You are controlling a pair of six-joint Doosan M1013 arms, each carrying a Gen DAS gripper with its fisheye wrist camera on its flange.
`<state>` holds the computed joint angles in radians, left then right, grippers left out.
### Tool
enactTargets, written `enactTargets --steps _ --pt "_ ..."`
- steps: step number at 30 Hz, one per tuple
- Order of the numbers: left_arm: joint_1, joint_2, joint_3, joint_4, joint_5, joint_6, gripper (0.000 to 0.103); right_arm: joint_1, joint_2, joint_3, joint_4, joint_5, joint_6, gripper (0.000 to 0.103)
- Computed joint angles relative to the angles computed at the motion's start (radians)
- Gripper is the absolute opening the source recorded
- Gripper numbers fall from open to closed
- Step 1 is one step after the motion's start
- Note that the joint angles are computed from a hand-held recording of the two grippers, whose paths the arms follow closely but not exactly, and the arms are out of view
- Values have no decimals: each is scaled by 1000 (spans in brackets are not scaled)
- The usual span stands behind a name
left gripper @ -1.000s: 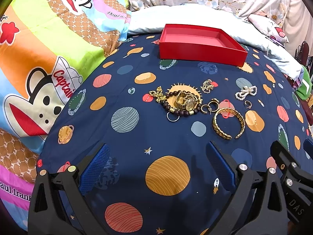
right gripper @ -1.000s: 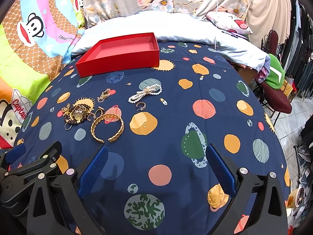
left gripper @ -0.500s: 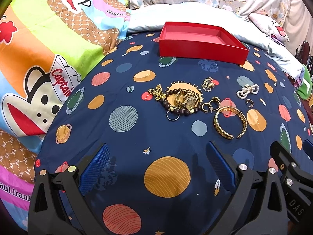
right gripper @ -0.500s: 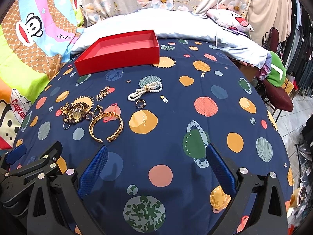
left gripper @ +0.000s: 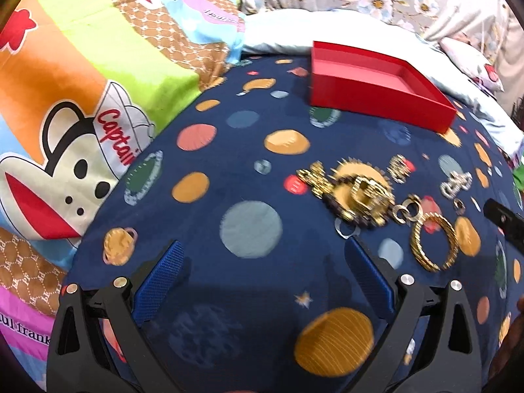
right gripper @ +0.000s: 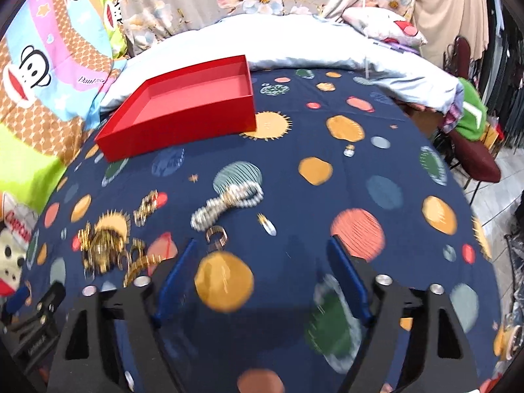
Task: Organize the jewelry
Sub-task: 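Grasp the pearl necklace with the right tool while the left tool grasps a small gold earring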
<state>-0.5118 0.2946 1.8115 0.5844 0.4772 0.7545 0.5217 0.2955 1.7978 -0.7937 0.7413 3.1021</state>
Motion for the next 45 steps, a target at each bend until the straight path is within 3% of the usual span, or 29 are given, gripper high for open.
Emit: enactTargets --steps 7,15,19,27,32,35,36,39,41,43,45 --pt "24 21 -26 23 10 -33 96 -54 49 -48 146 -103 -83 51" --pt "32 49 -54 -45 -4 42 96 -56 91 -93 112 -59 -63 44" --pt "29 61 -68 -84 -11 78 96 -54 100 -100 79 -34 -65 16" --pt "34 85 -97 -199 -19 158 96 -59 70 -61 69 -72 -59 15" --pt "44 107 -125 -290 -14 225 81 -51 48 -34 51 -73 -36 15" --pt "37 114 -131 -239 -20 179 77 -51 43 -26 59 -80 -36 16" --pt "35 116 -132 -228 -21 173 69 -51 43 -24 63 -82 -38 16" --pt "25 123 -137 -160 -14 127 63 -54 41 -19 72 -89 -38 16" --pt "20 122 -134 -128 -17 116 52 -53 41 -17 70 -91 -36 16" --pt "21 118 -130 -148 -31 147 32 -53 41 -17 69 -90 -36 16" --pt "28 117 -131 -210 -42 206 17 -51 40 -16 67 -92 -36 16"
